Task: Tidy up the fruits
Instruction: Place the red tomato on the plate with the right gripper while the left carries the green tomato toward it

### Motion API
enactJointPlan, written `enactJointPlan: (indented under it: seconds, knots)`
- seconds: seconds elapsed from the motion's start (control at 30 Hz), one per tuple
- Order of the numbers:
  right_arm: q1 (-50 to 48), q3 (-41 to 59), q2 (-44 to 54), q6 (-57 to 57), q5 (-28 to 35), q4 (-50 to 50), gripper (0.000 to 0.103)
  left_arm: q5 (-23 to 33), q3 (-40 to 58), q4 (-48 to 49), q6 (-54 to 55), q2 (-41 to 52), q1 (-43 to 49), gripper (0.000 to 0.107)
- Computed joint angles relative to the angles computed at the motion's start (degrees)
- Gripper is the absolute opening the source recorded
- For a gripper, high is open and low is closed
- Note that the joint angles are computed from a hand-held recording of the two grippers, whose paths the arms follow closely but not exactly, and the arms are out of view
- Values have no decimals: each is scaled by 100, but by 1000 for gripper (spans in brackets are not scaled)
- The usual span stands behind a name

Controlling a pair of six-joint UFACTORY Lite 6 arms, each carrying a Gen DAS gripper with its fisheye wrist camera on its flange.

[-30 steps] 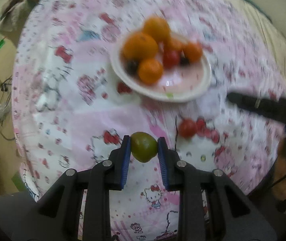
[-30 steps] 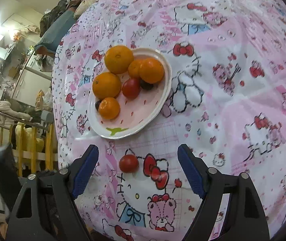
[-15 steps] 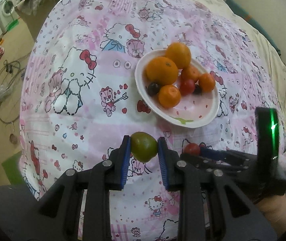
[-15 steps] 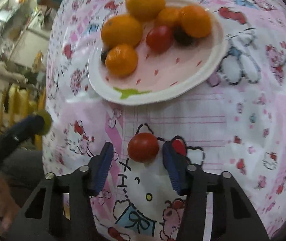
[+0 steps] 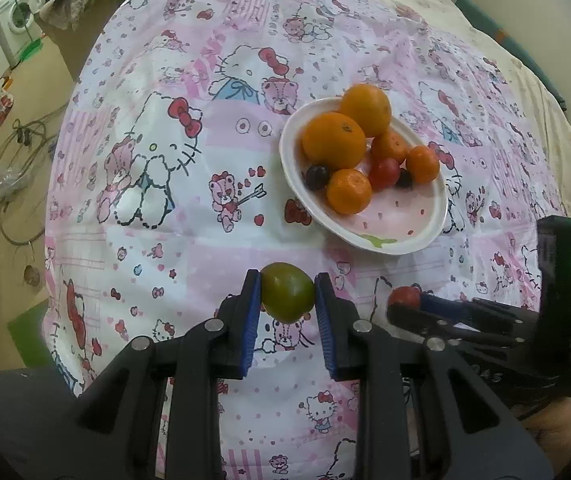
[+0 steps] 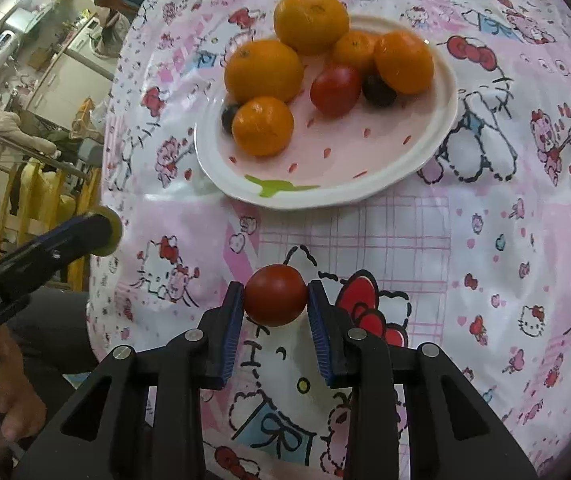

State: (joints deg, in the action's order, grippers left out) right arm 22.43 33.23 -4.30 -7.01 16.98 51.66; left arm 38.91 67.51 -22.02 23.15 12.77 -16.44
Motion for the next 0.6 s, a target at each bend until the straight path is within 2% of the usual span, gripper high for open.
enactJointPlan:
  seconds: [0.23, 0.3, 0.4, 0.6]
  knots:
    - [-559, -335, -1115, -210, 381, 246, 34, 138, 420, 160, -197, 201, -151, 23]
    - [-838, -215, -1298, 8, 503, -161, 34, 120, 570, 176, -232, 234, -206, 23]
    - [-1245, 3, -1198, 5, 649, -460, 34, 134, 729, 168, -330, 355, -273, 23]
    - [-1801, 619, -32, -733, 668, -279, 34, 174, 753, 278, -415, 515, -444, 23]
